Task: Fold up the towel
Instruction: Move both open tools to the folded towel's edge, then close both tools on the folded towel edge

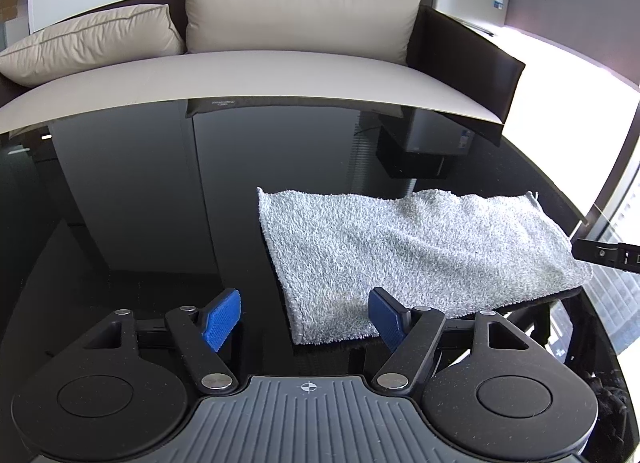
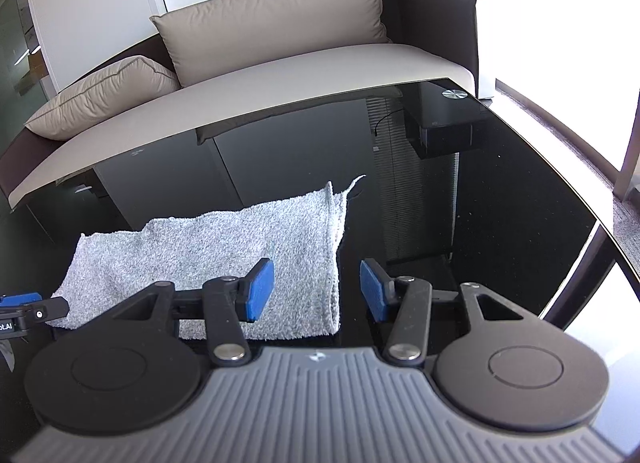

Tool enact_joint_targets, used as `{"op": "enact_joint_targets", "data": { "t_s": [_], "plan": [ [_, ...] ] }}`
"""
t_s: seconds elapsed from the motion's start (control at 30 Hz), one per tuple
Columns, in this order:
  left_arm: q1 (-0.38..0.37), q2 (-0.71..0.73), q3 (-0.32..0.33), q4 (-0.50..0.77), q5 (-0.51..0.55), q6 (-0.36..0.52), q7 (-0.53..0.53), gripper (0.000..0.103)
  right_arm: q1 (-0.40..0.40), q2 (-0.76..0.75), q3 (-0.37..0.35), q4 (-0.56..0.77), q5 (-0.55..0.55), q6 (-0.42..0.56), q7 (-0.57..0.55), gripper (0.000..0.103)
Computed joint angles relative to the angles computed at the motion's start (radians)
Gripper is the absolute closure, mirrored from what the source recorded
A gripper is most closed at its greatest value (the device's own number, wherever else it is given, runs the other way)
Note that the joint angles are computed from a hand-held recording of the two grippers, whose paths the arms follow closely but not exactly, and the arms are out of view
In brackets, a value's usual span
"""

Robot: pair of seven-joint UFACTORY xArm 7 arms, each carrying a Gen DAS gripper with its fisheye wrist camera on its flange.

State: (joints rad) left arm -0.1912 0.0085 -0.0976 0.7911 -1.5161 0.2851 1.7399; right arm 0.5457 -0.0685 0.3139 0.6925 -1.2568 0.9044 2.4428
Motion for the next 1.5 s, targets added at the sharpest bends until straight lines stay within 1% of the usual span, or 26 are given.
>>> {"op": "enact_joint_targets", "data": {
  "t_s": [0.1,0.27,0.4,0.67,0.8,0.87,0.93,0.97,1.1,1.27,1.33,1.4,1.5],
  "plan": [
    [-0.002,-0.007,-0.001,-0.01,-0.018,-0.005,0.018,0.036,0.013,0.004,0.011,0.002,0.025,0.02,0.038,0.053],
    [-0.003,-0.014,0.0,-0.015,-0.028,-0.001,0.024,0.037,0.017,-0.01,0.012,-0.014,0.029,0.008,0.095,0.053],
    [-0.003,-0.006,0.001,-0.009,-0.02,-0.003,0.011,0.038,0.015,-0.008,0.012,-0.014,0.032,0.008,0.104,0.053],
    [-0.002,-0.004,-0.001,-0.012,0.021,0.011,-0.022,0.048,0.009,0.003,0.006,-0.007,0.025,-0.02,0.117,0.053],
    [-0.003,-0.005,-0.001,-0.016,0.033,0.012,-0.033,0.05,0.009,0.005,0.003,-0.006,0.023,-0.025,0.119,0.054],
    [0.0,-0.006,0.001,-0.017,0.044,0.019,-0.05,0.054,0.008,0.002,0.002,-0.008,0.028,-0.026,0.124,0.066],
    [0.0,-0.006,0.001,-0.019,0.052,0.02,-0.059,0.057,0.007,-0.001,0.002,-0.01,0.033,-0.027,0.128,0.067],
    [0.0,-0.007,0.001,-0.02,0.054,0.02,-0.06,0.058,0.007,-0.002,0.002,-0.012,0.035,-0.028,0.129,0.069],
    [-0.003,-0.009,-0.001,-0.023,0.055,0.014,-0.062,0.062,0.005,-0.005,0.004,-0.012,0.042,-0.032,0.14,0.07],
    [-0.004,-0.008,0.0,-0.022,0.064,0.014,-0.07,0.071,0.004,-0.01,0.007,-0.016,0.048,-0.031,0.161,0.083],
    [-0.004,-0.009,0.0,-0.023,0.067,0.015,-0.072,0.074,0.003,-0.011,0.007,-0.016,0.048,-0.032,0.165,0.085],
    [-0.004,-0.01,0.0,-0.024,0.072,0.018,-0.074,0.082,0.002,-0.009,0.007,-0.015,0.052,-0.031,0.169,0.087],
    [-0.004,-0.012,0.001,-0.025,0.087,0.03,-0.082,0.09,0.0,-0.01,0.006,-0.018,0.051,-0.039,0.18,0.091]
  ]
}}
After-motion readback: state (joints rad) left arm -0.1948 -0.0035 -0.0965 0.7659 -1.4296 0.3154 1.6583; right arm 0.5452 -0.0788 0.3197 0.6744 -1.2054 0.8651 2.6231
